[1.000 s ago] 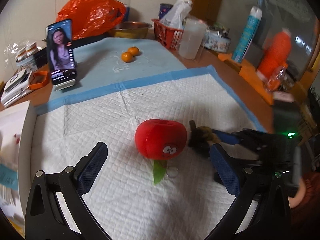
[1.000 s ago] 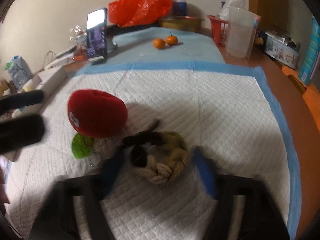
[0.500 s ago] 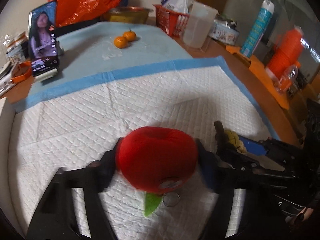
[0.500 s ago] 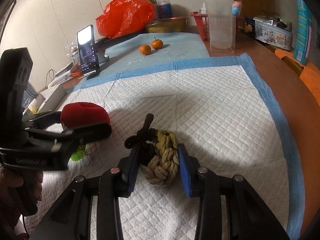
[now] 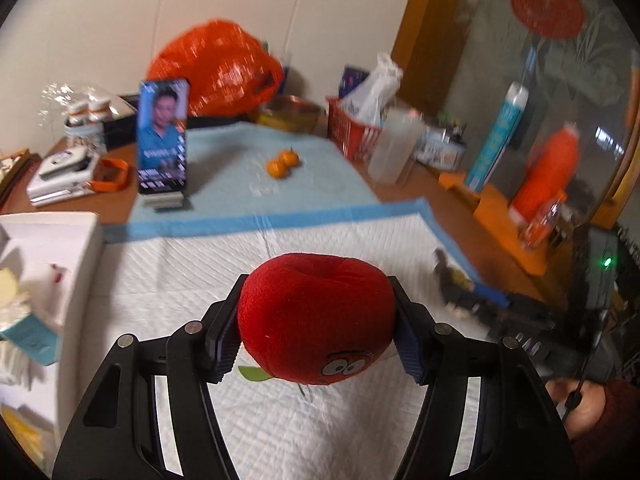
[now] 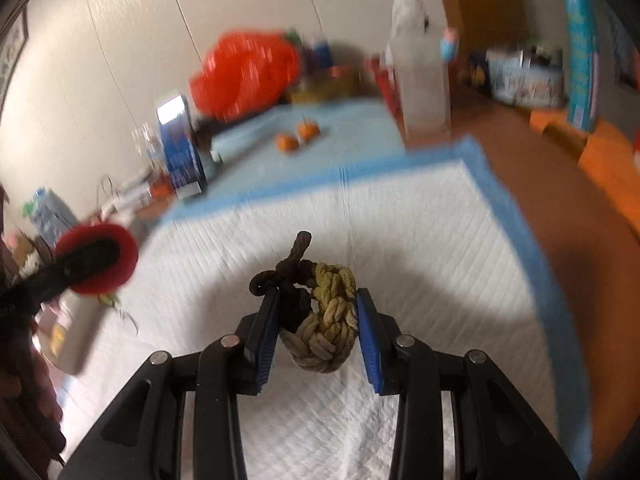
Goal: Organize soft objects
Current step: 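Carry the red apple plush and tan rope knot with both tools over the white box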
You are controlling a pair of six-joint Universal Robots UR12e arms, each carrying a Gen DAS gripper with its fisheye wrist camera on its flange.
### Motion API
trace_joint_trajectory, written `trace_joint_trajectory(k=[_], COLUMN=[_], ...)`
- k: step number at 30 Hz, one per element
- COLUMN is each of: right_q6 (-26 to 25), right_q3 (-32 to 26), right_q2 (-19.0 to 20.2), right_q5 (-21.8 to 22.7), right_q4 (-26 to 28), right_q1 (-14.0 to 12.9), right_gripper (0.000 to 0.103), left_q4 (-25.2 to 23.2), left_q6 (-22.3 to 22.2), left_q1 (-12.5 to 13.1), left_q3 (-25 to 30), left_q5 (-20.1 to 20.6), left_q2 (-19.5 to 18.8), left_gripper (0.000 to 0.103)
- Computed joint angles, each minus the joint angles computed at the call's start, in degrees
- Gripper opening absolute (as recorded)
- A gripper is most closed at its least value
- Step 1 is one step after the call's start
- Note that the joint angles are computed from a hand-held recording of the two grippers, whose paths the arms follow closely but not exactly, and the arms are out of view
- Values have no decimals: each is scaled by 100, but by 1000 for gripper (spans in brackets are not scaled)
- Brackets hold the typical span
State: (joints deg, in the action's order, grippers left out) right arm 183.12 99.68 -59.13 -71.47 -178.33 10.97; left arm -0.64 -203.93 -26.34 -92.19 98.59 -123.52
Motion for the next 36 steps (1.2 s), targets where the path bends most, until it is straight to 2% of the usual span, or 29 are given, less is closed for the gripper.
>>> trace_joint_trajectory(k=[6,11,20,36], right_q6=[533,656,597,439], right_q3=[181,199,131,15], right_q2=[-248,-323,-292,-239], right_q5=[248,361,472,543], right_q4=[-1116,-1534,-1516,-1353], right_q1=[-23,73,236,486], right_gripper=[37,37,37,37], left_q4=[418,538,777,999], left_q6=[-2,-48,-240,-387], left_q1=[-76,-81,-9,89], left_q3=[-358,-618,-1064,-1565], left_q5=[346,607,1057,1281], left_q2=[307,537,883,1202], left_gripper=[65,65,65,65])
